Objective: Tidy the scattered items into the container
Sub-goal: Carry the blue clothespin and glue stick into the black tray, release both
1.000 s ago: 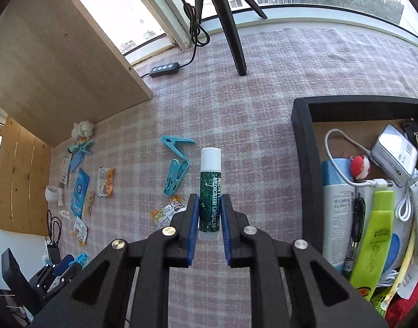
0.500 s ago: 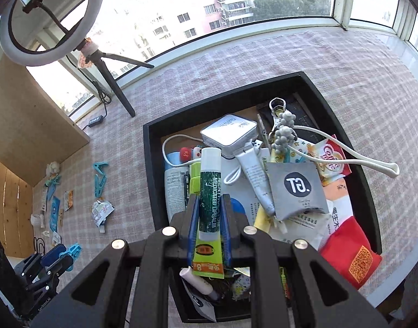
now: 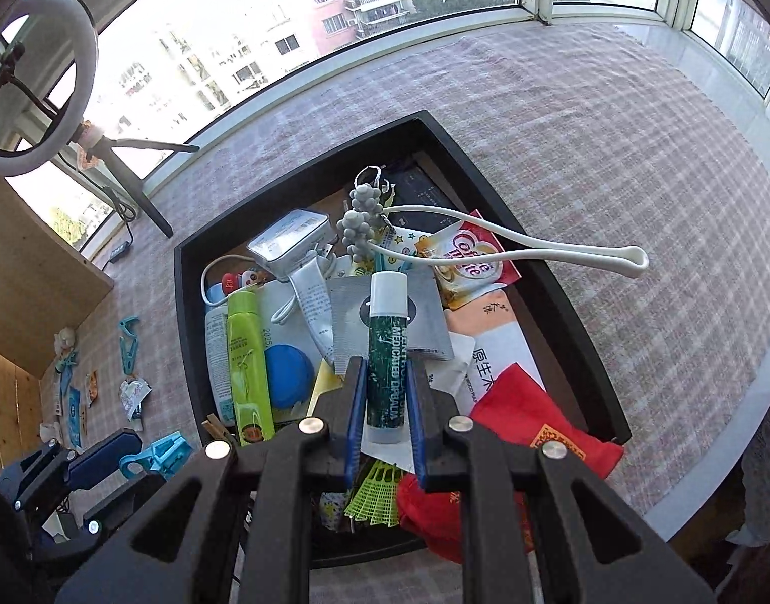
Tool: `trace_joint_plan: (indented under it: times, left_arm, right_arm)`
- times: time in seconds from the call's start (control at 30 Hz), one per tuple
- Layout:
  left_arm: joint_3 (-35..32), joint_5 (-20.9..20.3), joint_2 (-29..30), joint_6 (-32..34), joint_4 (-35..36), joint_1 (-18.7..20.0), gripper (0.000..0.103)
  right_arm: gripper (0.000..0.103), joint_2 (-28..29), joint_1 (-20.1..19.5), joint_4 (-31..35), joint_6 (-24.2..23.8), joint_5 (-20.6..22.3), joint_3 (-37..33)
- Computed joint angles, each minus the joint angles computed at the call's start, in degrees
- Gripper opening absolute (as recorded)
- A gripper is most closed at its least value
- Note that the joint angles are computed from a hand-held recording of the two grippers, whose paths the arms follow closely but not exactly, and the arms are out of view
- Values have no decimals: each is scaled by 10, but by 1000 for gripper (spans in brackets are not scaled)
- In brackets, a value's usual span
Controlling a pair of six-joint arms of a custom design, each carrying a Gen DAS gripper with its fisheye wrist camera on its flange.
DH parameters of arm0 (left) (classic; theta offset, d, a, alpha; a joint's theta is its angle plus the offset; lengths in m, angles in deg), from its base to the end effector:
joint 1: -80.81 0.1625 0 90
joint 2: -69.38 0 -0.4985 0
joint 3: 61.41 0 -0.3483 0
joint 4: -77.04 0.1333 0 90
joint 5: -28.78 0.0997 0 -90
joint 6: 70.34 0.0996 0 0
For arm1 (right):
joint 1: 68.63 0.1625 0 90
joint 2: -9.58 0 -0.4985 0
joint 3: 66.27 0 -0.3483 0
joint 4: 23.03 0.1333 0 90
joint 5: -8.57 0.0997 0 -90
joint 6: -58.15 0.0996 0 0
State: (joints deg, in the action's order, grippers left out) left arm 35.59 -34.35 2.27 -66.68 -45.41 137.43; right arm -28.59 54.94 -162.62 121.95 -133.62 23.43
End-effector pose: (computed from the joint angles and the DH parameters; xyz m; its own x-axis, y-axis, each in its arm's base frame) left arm -0.1809 -0.5987 0.3639 -0.7194 0.5262 -0.4534 0.5968 0.8023 -0.0158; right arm 0.4360 -0.5582 0.1335 -0.7148 0.5877 0.3790 0.2011 0.6918 -0.6935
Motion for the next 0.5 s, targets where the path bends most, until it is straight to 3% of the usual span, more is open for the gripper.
trace_joint_plan:
  times: [0.07,0.1,0.13,0.5]
  left_arm:
    - [7,7,0,-3,-17,-1,52]
    - [11,14,-2,-1,-24,-3,52]
    - [13,20,-3,2,-27,-4,52]
    - [9,49,-27,-16,-20,18,50]
  right_arm:
    - [27,-4,-1,9,10,4,0]
    - [39,-5,0,-5,8,1,5]
    - [41,-5,3,-16,9,-7,9]
    - [41,3,8,-17,3,-15,-2]
